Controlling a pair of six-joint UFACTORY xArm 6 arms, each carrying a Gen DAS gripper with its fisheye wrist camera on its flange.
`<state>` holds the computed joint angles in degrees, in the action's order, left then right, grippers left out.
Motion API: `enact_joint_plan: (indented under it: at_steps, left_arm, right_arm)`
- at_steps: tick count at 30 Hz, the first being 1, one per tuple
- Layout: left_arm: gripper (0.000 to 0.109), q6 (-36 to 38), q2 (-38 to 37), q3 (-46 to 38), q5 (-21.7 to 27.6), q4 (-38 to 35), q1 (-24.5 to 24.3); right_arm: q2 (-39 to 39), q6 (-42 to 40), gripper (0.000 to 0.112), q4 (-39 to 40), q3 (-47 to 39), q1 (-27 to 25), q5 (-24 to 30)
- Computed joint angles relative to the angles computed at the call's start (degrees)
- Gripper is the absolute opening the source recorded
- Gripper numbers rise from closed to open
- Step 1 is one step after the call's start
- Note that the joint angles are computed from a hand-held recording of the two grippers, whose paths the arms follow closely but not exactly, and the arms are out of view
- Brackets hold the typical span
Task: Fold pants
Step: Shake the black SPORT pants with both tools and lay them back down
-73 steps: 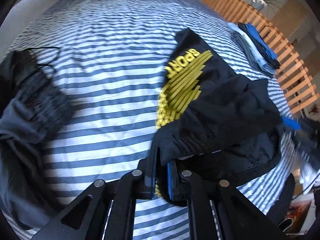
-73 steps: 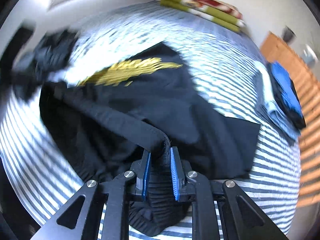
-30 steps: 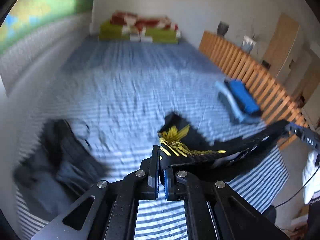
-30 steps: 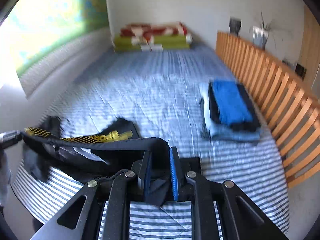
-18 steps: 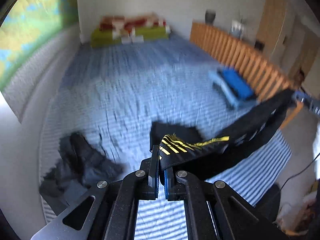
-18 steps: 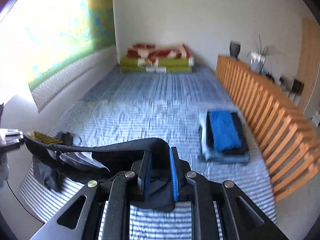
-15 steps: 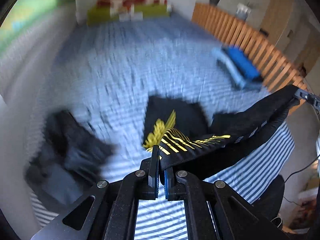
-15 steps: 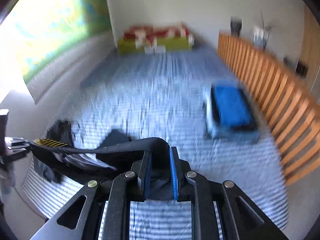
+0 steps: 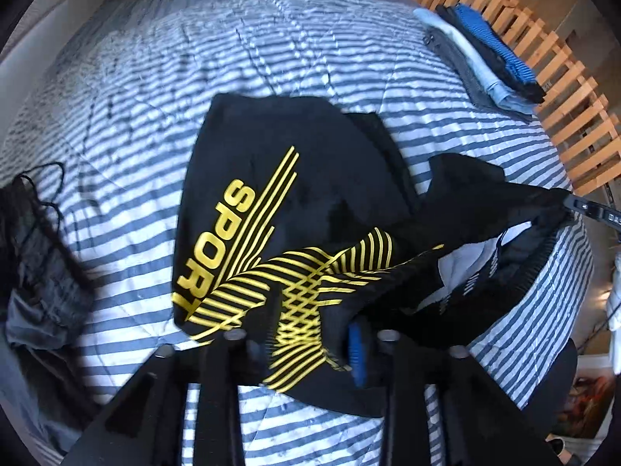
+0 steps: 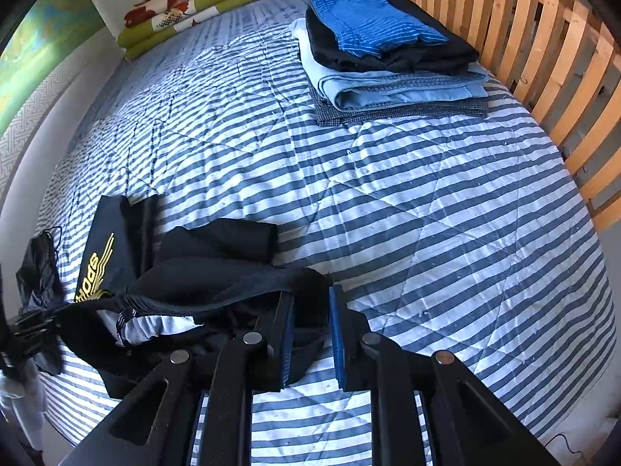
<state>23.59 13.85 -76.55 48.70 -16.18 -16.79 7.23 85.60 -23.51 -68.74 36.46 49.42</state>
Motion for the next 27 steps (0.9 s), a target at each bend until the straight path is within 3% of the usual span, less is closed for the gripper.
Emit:
enact_joint_plan:
  at_steps: [11,15,20,22,24,25,27]
  left_arm:
    - [0.048,-2.93,-7.69,7.64,2.46,-4.95,0.40]
    - [0.048,-8.78,-4.32,3.52,2.77,-5.47,0.44]
    - [0.046,-16.93,2.24,-3.41,5.36,0.32,-0.45]
    - [0.037,-17.76,3.02,-3.69,5.09,2.07,-0.85]
    - [0.009,-17.02,3.53,-3.50,4.94,1.91,-0.86]
    - [0.004,-16.63,3.53,-3.02,4.35,2.18,-0.91]
    - [0.003,-16.24,2.45,-0.77,1.17,3.71,-1.12]
  right_arm:
    - [2.03,-1.88,0.015,-2.51,-3.09,1.15,-0.13]
    - [1.36,-1.96,0.015,-2.70,-2.58,1.39,-0.46]
    - [0.28,-1.97,0.015,-3.07,-1.48,1.55,-1.06]
    - [0.34,-2.40,0.015,-3.08,-1.54,1.65,-0.89]
    - [0.58,-3.37,0.015,-2.89,-1.73,1.72,-0.75]
    - [0.84,-4.00,0.015,-2.82,-2.07,1.82,-0.30]
    - [0.99,-4.26,0.015,-2.85,-2.22,1.93,0.09]
